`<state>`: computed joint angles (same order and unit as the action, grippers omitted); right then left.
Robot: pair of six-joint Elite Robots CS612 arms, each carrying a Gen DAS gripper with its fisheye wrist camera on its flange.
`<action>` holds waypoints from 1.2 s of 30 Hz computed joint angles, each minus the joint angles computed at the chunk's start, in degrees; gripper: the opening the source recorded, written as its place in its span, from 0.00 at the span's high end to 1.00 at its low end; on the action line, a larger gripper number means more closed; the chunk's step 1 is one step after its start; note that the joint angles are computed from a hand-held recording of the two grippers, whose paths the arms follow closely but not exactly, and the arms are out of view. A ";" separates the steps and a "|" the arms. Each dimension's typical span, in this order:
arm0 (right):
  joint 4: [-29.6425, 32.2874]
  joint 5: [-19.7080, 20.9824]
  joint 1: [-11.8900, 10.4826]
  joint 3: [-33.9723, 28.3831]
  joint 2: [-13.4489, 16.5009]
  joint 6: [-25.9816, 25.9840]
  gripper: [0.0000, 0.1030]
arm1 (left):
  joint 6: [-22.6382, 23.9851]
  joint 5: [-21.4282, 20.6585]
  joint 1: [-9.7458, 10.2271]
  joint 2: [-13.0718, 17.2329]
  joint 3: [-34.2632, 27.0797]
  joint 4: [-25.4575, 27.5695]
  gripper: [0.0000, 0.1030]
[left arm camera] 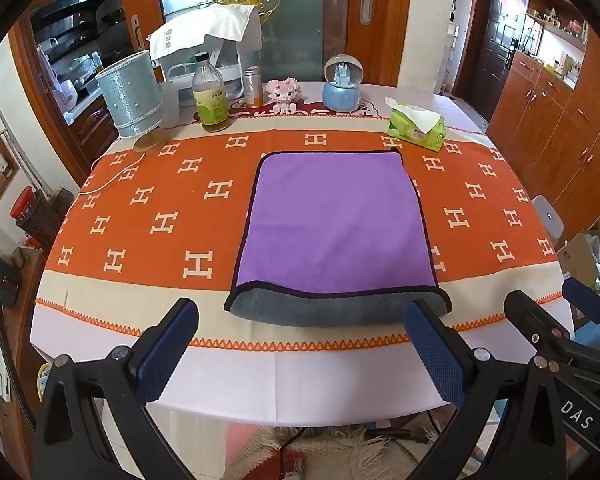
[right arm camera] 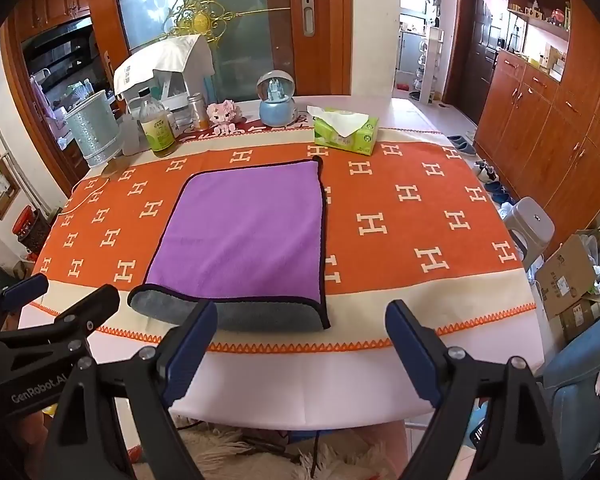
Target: Fold towel
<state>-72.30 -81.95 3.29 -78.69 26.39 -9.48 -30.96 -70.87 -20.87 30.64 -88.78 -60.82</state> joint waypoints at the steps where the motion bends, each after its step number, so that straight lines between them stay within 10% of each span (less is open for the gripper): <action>1: 0.10 0.16 -0.07 0.03 -0.05 -0.03 0.16 | -0.01 0.08 -0.03 0.02 0.00 -0.03 0.01; 36: 0.63 0.42 -0.09 0.12 -0.06 0.17 0.16 | -0.03 -0.02 -0.03 0.09 -0.05 0.18 0.01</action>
<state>-71.67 -81.53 3.20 -78.58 26.34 -9.32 -31.00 -70.89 -20.90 30.72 -88.83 -60.64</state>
